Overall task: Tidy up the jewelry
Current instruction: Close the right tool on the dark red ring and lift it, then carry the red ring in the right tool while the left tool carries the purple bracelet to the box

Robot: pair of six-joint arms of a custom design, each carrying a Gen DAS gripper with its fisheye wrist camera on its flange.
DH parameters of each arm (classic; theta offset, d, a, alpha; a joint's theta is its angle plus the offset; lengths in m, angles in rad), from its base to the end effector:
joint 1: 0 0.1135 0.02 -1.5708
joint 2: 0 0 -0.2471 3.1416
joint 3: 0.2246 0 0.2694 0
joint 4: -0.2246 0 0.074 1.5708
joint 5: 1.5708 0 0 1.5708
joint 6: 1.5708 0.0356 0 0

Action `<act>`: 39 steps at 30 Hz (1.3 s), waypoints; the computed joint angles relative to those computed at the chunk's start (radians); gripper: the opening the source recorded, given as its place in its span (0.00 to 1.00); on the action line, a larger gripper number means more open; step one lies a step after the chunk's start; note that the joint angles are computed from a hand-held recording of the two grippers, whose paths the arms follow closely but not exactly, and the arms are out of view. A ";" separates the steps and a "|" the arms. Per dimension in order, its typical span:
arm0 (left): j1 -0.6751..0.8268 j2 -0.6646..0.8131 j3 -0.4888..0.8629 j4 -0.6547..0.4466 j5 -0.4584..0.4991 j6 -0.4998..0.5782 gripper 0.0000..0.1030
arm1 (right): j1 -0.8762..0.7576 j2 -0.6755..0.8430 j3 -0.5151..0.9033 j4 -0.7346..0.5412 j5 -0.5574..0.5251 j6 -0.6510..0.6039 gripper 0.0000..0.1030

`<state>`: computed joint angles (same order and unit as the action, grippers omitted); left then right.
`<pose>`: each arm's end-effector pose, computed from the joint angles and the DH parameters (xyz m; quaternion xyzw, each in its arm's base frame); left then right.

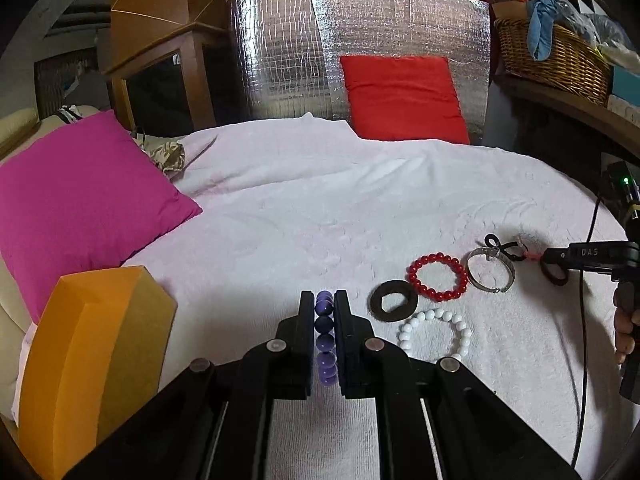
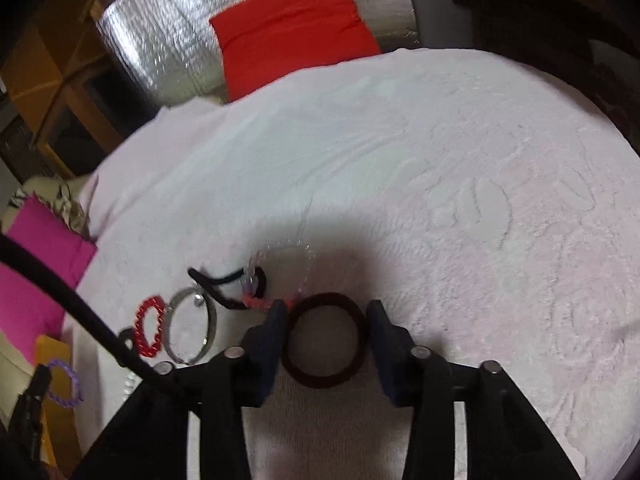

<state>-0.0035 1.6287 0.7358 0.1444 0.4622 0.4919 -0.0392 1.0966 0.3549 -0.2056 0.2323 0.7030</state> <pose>0.3233 -0.0170 0.1212 0.3075 0.8426 -0.1097 0.4283 0.2043 -0.0162 0.1120 0.3760 0.8681 -0.0050 0.3240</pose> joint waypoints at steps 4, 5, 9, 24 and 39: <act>0.004 -0.005 0.001 0.000 0.002 -0.006 0.09 | 0.044 0.041 0.037 -0.022 0.000 -0.018 0.08; 0.004 -0.008 -0.002 0.000 0.002 -0.008 0.09 | 0.060 0.031 0.043 -0.041 0.009 -0.020 0.07; 0.009 -0.028 -0.018 0.017 0.003 -0.008 0.09 | 0.079 -0.079 0.034 -0.118 -0.003 -0.008 0.07; 0.076 -0.200 -0.091 -0.011 0.056 -0.009 0.09 | 0.384 -0.343 0.094 -0.340 0.129 0.120 0.07; 0.337 -0.379 -0.086 -0.110 0.188 0.012 0.09 | 0.704 -0.118 0.294 -0.227 0.249 0.194 0.07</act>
<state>0.3333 1.2496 0.6494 0.0340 0.6498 0.5039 0.6648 0.9785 0.6488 -0.4329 0.4813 0.8972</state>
